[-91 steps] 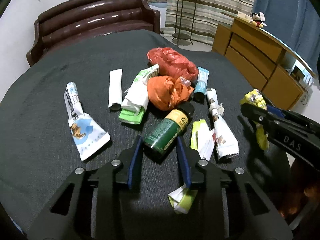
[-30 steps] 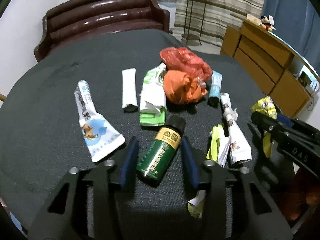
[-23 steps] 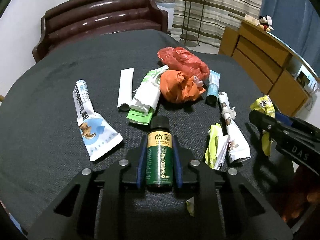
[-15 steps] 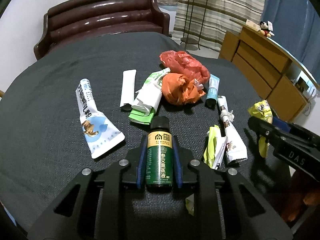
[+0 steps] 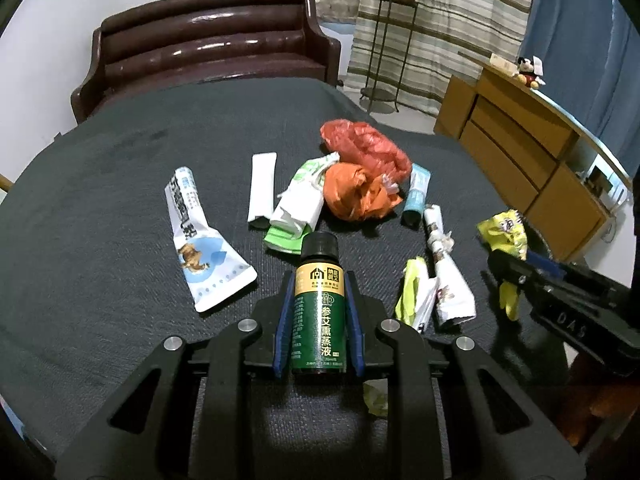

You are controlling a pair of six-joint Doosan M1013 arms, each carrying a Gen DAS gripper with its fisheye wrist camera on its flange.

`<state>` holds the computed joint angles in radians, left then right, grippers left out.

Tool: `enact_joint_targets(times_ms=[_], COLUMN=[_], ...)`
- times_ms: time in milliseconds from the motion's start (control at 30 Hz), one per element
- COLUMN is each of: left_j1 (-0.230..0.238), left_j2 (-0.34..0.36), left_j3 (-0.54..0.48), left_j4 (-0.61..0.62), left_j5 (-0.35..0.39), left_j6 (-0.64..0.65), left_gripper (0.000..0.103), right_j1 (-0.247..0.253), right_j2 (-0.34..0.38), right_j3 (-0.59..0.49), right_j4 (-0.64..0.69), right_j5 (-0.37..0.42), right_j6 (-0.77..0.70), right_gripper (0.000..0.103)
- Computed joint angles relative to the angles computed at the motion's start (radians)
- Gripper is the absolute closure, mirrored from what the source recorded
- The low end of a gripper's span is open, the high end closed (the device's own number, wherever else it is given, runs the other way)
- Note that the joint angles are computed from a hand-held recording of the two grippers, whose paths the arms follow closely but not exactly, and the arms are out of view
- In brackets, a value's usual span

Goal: Collect trash
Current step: 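Lift the green bottle with the left tool while the right tool carries the wrapper toward the bin, then carry both items over the bin and open both tools to drop them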

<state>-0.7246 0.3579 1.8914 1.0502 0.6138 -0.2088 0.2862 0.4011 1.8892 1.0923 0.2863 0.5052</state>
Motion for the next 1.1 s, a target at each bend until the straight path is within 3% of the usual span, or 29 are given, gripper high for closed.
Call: enact_joint_targets(times_ms=[333,533,700,900,1100], left_j1=[-0.020,-0.028,-0.034,-0.042,-0.051], left_j2=[-0.007,0.024,0.061,0.121,0.188], left_j3=[-0.014,-0.073,-0.131,-0.221,-0.317], left_j4=[0.081,0.098,0.119,0.099,0.013], left_j5=[0.011,-0.005,-0.029,-0.057,-0.066], left_j6=[-0.059,-0.037,-0.023,0.043,0.189], left_gripper=[0.080,0.080,0.080,0.080,0.080], right_j1=[-0.019,-0.053,-0.091,-0.132,-0.156], right_j2=[-0.032,-0.048,-0.051,-0.039,-0.026], right_j3=[0.025,0.034,0.031,0.022,0.014], right_j4=[0.108,0.184,0.167,0.147,0.148], right_j5=[-0.051,-0.092,-0.127,-0.154,-0.155], right_j6=[-0.120,-0.189,-0.172,-0.138,-0.134], right_gripper=[0.081,0.081,0.081,0.081,0.081])
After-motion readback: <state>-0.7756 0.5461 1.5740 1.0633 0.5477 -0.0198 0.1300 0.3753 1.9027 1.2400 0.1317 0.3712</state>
